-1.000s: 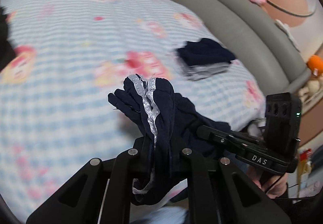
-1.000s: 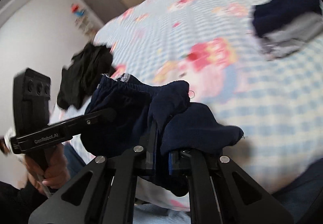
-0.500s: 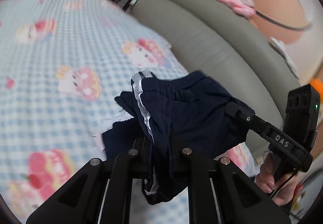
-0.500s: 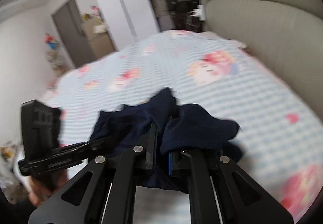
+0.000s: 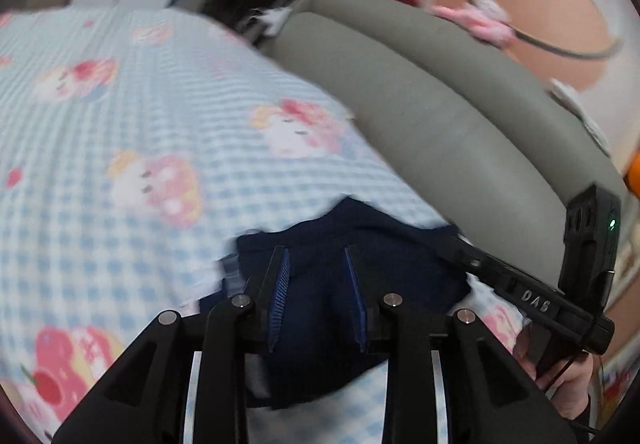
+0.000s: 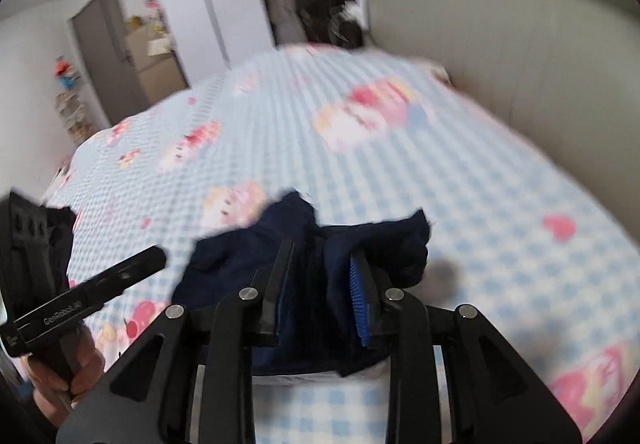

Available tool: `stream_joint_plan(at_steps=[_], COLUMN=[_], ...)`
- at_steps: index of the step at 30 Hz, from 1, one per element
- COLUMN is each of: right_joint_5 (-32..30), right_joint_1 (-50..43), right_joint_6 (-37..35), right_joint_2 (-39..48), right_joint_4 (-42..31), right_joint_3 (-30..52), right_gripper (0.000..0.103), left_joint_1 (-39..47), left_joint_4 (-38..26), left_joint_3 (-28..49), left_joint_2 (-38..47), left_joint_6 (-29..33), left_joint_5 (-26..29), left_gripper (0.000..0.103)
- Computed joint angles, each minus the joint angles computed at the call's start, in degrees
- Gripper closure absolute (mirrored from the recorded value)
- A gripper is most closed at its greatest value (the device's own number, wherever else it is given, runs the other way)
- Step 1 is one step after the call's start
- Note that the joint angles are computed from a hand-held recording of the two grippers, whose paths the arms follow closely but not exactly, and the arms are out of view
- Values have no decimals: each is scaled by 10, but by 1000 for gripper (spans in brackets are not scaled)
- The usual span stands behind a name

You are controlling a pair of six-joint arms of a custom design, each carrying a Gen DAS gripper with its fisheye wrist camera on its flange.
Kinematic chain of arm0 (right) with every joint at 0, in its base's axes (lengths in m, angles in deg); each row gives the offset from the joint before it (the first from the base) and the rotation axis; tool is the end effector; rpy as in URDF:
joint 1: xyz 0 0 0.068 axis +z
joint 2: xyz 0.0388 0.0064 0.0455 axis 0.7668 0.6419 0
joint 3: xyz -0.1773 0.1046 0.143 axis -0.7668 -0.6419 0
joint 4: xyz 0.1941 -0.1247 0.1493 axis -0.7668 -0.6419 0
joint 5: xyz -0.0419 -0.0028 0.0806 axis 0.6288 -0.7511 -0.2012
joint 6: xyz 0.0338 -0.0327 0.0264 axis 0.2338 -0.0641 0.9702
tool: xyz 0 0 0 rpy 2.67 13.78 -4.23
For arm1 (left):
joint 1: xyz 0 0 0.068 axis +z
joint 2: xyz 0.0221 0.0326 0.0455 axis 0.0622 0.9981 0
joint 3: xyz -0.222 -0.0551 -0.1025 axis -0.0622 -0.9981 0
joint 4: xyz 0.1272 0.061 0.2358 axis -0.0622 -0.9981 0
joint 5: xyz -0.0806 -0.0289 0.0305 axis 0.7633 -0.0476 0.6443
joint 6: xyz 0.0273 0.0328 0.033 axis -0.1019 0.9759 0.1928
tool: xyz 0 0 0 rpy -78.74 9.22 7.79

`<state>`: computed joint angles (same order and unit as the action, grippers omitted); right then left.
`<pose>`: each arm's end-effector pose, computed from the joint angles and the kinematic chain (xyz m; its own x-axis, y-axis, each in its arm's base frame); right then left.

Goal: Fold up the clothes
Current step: 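Lower the navy top onto the folded stack and open both grippers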

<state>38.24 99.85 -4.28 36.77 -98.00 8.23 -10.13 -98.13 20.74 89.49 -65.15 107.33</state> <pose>0.1977 0.2058 0.2921 -0.6527 0.0952 -0.7516 -0.0246 0.9889 0.1466 0.2515 -0.0806 0.2390 -0.7180 -0.0469 -0.6944 0.4448 0.7365 -0.5096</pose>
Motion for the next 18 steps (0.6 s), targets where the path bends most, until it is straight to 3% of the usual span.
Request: stream_joint_plan(at_steps=[4, 8, 10, 15, 18], right_joint_5=[-33, -32, -36, 19, 48], right_joint_1=[-4, -17, -23, 25, 62], right_joint_6=[-10, 28, 42, 104, 133], right_joint_2=[95, 79, 65, 40, 50], right_joint_4=[-8, 12, 1, -111, -166], right_joint_3=[20, -39, -41, 18, 77], right_gripper=[77, 79, 79, 65, 46], left_joint_1=[-66, -77, -82, -34, -12], left_joint_4=[-36, -13, -41, -102, -142], left_joint_3=[29, 17, 36, 67, 76], left_joint_2=[102, 149, 143, 114, 68], left_joint_6=[29, 27, 34, 61, 78], left_joint_5=[-64, -60, -69, -26, -26], left_gripper=[74, 77, 77, 76, 71])
